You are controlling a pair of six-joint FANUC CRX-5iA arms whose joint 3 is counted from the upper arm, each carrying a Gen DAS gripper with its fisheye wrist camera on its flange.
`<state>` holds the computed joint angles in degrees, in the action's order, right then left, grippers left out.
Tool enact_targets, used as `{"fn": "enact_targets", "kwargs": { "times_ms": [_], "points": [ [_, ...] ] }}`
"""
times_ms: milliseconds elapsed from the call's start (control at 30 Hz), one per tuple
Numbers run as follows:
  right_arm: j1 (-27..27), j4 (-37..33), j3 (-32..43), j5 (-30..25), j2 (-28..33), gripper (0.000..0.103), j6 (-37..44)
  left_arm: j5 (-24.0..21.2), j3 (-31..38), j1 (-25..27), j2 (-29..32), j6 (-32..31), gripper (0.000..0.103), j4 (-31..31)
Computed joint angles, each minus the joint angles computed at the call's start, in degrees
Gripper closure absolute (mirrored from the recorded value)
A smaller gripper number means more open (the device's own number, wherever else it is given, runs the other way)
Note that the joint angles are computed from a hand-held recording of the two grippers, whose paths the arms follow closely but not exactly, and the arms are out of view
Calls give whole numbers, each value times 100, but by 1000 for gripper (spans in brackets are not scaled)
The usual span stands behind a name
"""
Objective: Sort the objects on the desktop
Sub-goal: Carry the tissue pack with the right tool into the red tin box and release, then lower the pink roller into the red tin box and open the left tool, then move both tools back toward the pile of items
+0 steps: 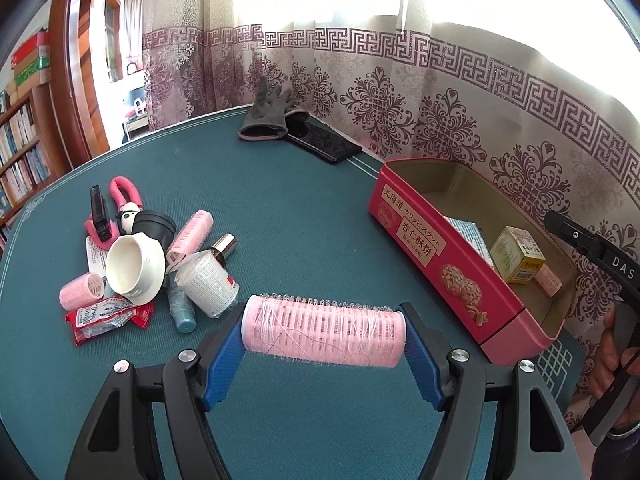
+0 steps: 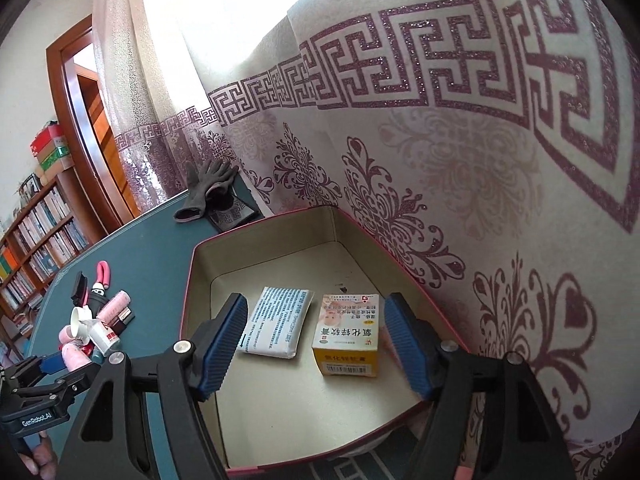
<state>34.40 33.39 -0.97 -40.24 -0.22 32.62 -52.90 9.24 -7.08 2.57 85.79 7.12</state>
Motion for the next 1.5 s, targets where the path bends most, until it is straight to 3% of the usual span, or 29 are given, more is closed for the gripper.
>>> {"fn": "enact_targets", "kwargs": {
  "times_ms": [167,433,633,1033,1133,1233,1500],
  "points": [
    [12,204,-226,108,-159,26,14,26,302,-213,230,-350,29,372],
    [-227,-112,-278,377,-350,26,-103,18,777,-700,735,-1058,29,974],
    [-265,-88,-310,425,-395,26,-167,-322,1111,-914,1117,-1256,23,1114],
    [-223,-240,-213,327,-301,24,-158,-323,600,-550,817,-841,22,1061],
    [-188,-237,-201,305,-296,24,-205,-184,384,-484,659,-822,10,1034],
    [-119,-156,-195,288,-279,24,-250,-83,302,-480,520,-710,9,739],
    [95,-126,-103,242,-197,23,-202,26,-95,-162,191,-622,9,766]
  ]
}}
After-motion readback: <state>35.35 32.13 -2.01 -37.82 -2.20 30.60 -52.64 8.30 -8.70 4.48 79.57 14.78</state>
